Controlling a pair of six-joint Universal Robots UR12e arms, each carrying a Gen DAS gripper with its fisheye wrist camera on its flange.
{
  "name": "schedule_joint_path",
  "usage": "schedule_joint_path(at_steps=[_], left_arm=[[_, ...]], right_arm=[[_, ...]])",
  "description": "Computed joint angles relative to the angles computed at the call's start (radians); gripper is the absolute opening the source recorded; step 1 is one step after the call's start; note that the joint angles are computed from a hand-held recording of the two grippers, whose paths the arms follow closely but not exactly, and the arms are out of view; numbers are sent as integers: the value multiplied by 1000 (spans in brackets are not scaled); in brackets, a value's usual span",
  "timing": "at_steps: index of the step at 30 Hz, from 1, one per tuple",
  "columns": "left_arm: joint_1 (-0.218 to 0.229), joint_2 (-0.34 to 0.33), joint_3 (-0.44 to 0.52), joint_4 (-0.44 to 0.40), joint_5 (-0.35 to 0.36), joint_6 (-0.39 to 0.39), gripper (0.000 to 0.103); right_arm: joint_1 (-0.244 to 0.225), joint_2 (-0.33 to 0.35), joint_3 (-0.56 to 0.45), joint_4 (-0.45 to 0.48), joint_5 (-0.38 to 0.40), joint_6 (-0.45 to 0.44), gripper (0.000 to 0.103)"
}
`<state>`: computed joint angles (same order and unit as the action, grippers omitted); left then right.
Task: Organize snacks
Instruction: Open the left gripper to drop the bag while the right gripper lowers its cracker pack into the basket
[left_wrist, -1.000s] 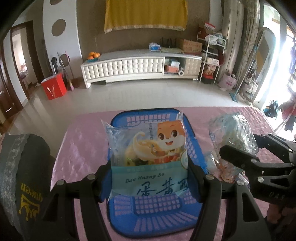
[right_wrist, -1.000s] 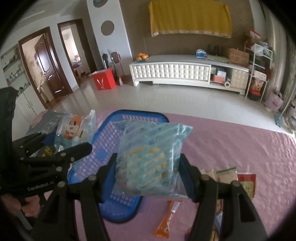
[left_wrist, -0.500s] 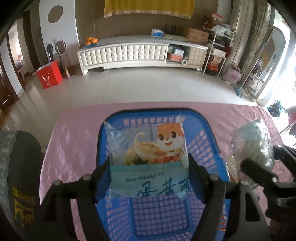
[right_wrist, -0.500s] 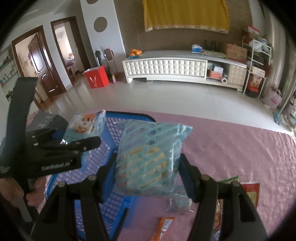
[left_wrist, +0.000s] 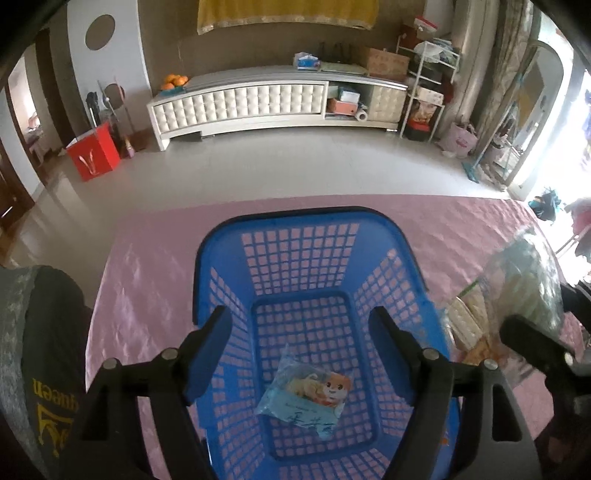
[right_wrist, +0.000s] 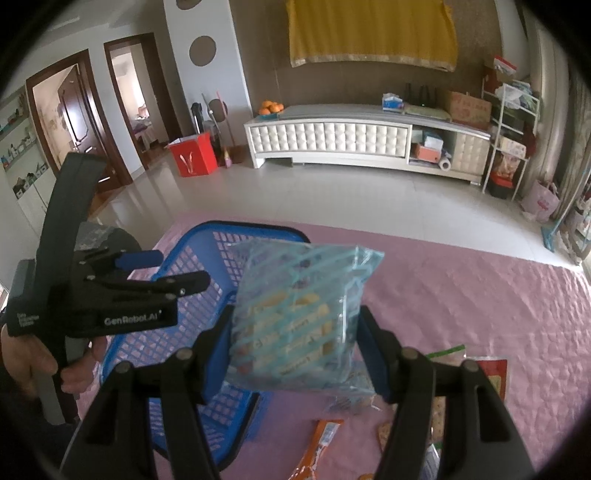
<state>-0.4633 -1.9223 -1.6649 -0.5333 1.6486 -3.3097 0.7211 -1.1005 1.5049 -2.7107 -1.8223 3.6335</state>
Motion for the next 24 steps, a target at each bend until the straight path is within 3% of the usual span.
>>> schedule_joint_path(at_steps=[10, 12, 24], left_arm=[[23, 90, -89, 79, 3, -7, 74], [38, 104, -104, 87, -5, -10, 80], [84, 96, -116, 81, 25, -22, 86]], right_arm=[[18, 17, -72, 60, -1, -43, 67], [22, 33, -103, 76, 12, -54, 67], [11, 144, -270, 227, 70, -99, 68]])
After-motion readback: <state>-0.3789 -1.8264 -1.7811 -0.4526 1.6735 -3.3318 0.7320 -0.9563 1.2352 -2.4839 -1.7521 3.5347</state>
